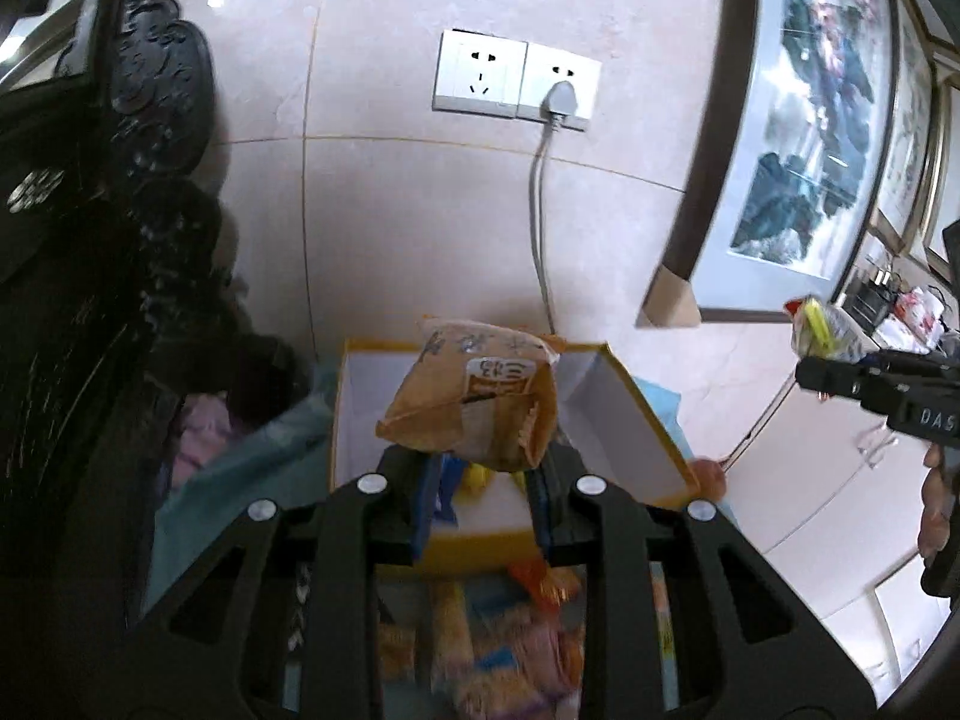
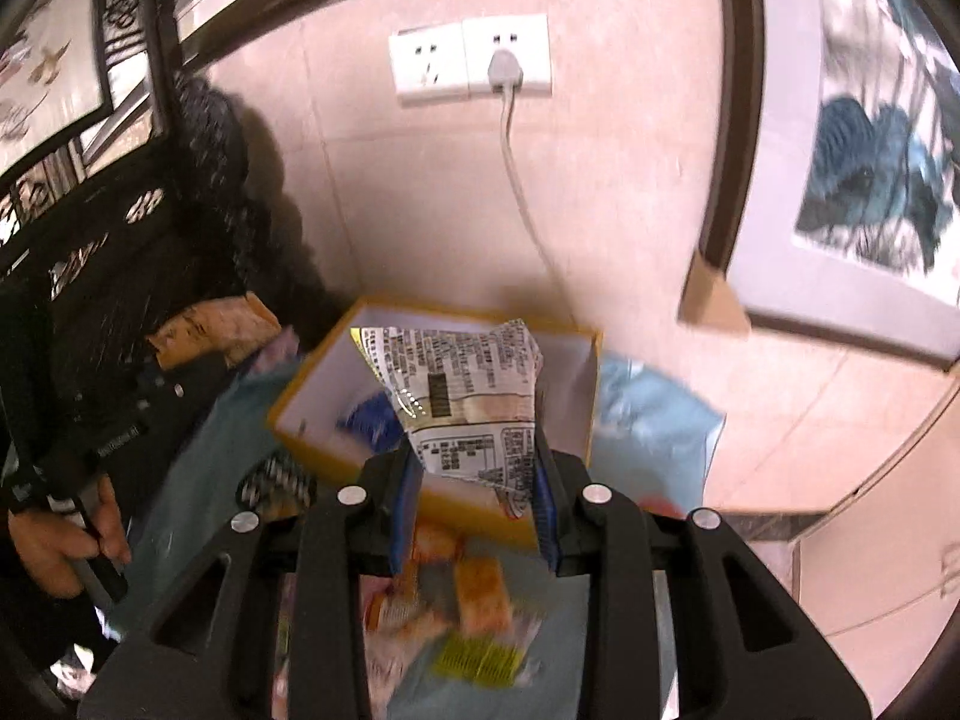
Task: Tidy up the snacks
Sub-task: 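Lift both held snacks and drop them into the yellow box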
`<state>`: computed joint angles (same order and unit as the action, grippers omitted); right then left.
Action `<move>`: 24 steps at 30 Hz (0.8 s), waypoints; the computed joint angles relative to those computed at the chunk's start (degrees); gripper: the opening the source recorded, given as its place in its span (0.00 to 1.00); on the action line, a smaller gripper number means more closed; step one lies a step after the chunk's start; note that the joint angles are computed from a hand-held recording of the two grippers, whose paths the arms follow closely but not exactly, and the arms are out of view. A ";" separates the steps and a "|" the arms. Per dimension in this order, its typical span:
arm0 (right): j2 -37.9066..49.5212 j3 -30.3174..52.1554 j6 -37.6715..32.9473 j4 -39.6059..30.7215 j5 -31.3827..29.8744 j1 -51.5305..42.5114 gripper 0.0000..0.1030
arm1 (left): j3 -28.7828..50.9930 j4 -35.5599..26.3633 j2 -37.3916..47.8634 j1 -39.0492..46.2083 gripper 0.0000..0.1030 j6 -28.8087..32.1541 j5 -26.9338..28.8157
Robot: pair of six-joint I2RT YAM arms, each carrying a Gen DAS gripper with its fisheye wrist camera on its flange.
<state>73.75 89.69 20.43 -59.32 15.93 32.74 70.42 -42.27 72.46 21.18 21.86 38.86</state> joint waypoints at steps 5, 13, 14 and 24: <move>11.85 9.96 -2.94 -0.11 -6.55 -8.13 0.51 | 6.47 5.25 9.36 -8.72 0.94 -5.35 -15.46; 8.16 -3.45 -0.84 3.93 -4.29 -6.24 0.53 | -3.38 9.86 4.96 -6.38 0.97 0.50 -18.53; 6.60 -6.32 -0.01 4.47 -4.21 -5.40 0.53 | -4.70 9.03 3.99 -4.91 0.97 0.26 -17.00; -7.45 -32.91 15.03 5.70 -1.51 7.23 0.54 | -23.07 0.19 -9.60 12.25 0.97 14.77 -6.58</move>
<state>66.30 56.79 35.46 -53.63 14.41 39.97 47.35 -42.08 62.86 33.43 36.63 32.28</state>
